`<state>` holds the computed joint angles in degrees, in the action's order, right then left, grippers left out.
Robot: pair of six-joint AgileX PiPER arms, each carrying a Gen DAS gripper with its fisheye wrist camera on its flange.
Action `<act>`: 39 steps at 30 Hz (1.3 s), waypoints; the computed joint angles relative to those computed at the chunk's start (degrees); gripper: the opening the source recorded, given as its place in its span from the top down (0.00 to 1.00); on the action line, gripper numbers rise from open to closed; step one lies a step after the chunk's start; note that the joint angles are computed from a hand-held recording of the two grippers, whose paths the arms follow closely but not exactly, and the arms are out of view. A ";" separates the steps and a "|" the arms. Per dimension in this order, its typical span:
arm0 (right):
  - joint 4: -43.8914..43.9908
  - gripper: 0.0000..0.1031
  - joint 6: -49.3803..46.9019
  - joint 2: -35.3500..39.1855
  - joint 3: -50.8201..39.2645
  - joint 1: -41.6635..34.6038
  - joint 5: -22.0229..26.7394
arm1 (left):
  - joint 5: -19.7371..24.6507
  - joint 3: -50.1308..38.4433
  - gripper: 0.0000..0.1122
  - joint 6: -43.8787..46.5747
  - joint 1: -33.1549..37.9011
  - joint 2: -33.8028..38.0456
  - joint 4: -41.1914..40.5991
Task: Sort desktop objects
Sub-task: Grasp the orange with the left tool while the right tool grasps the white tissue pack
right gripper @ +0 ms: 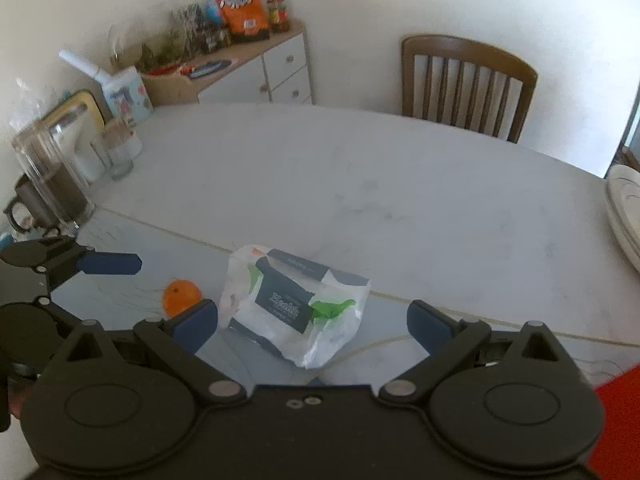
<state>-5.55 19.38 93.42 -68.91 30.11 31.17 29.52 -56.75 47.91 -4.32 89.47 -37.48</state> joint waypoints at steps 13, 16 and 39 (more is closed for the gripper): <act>4.07 0.02 -12.17 11.50 -8.15 -2.53 1.30 | -2.21 -0.22 0.10 4.51 1.49 5.57 -3.74; 6.05 0.02 -16.37 13.18 -9.70 -2.79 1.36 | -2.52 -0.16 0.10 6.48 1.88 6.14 -5.33; 6.39 0.23 -17.43 15.20 -11.24 -2.07 1.94 | -13.49 6.61 0.51 12.59 -1.57 2.67 -8.48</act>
